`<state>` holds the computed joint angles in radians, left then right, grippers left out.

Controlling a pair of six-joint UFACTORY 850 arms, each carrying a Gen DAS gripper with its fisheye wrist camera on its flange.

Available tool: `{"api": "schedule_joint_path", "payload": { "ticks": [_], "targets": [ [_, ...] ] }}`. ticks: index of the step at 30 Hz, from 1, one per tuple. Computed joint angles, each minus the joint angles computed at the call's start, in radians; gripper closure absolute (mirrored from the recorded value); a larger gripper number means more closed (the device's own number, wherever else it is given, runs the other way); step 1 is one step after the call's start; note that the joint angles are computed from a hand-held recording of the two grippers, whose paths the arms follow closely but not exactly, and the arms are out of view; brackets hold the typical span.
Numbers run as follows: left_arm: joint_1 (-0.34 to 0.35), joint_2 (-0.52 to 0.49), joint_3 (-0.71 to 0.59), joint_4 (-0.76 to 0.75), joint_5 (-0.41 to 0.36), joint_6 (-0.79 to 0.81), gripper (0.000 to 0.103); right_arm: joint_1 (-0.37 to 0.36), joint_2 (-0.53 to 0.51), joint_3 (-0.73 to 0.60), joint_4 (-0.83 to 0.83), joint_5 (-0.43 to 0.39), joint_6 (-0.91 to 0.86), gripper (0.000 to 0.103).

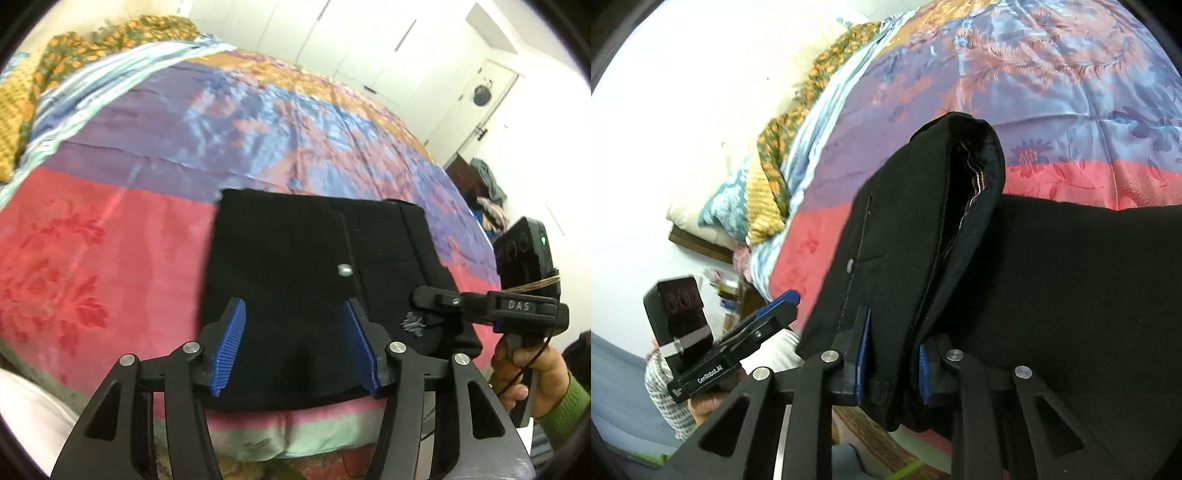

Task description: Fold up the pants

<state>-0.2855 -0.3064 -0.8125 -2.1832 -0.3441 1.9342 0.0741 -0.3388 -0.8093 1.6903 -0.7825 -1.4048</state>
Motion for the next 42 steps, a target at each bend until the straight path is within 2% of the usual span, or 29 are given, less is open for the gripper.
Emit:
{"api": "schedule_joint_path", "payload": {
  "ticks": [7,13,16,21,25,29,31,32,35,37,38,40,41,42],
  "targets": [
    [0.061,0.027,0.033,0.020,0.001,-0.087,0.046,-0.042,0.041,0.039,0.050,-0.091,-0.008,0.082],
    [0.088,0.064,0.058,0.005,-0.001,-0.085,0.045,-0.124,0.081,0.074,0.071,-0.189,0.002,0.083],
    [0.093,0.071,0.064,-0.004,-0.005,-0.078,0.045,-0.183,0.111,0.093,0.063,-0.208,0.008,0.083],
    [0.074,0.061,0.054,0.041,0.009,-0.122,0.045,-0.295,0.163,0.139,0.018,-0.204,0.012,0.083],
    [0.040,0.052,0.039,0.066,0.025,-0.123,0.045,-0.387,0.165,0.181,-0.010,-0.203,0.029,0.083],
    [0.000,0.035,0.015,0.107,0.047,-0.134,0.045,-0.430,0.147,0.220,-0.019,-0.223,0.023,0.083],
    [-0.021,0.023,0.002,0.141,0.060,-0.150,0.045,-0.440,0.129,0.235,-0.024,-0.185,-0.004,0.083],
    [-0.030,0.015,-0.007,0.168,0.066,-0.169,0.045,-0.435,0.115,0.245,-0.016,-0.138,-0.020,0.083],
    [-0.065,-0.020,-0.047,0.336,0.109,-0.307,0.045,-0.412,0.088,0.254,0.022,-0.047,-0.071,0.083],
    [-0.085,-0.031,-0.063,0.387,0.121,-0.342,0.045,-0.404,0.096,0.252,0.028,-0.023,-0.105,0.082],
    [-0.095,-0.033,-0.071,0.397,0.129,-0.347,0.045,-0.392,0.115,0.246,0.006,0.016,-0.103,0.078],
    [-0.111,-0.035,-0.082,0.377,0.139,-0.319,0.044,-0.374,0.159,0.243,-0.036,0.103,-0.078,0.063],
    [-0.119,-0.036,-0.086,0.355,0.145,-0.298,0.044,-0.355,0.209,0.251,-0.041,0.188,-0.084,0.057],
    [-0.129,-0.037,-0.092,0.335,0.152,-0.279,0.042,-0.339,0.250,0.260,-0.026,0.247,-0.114,0.057]
  ]
}}
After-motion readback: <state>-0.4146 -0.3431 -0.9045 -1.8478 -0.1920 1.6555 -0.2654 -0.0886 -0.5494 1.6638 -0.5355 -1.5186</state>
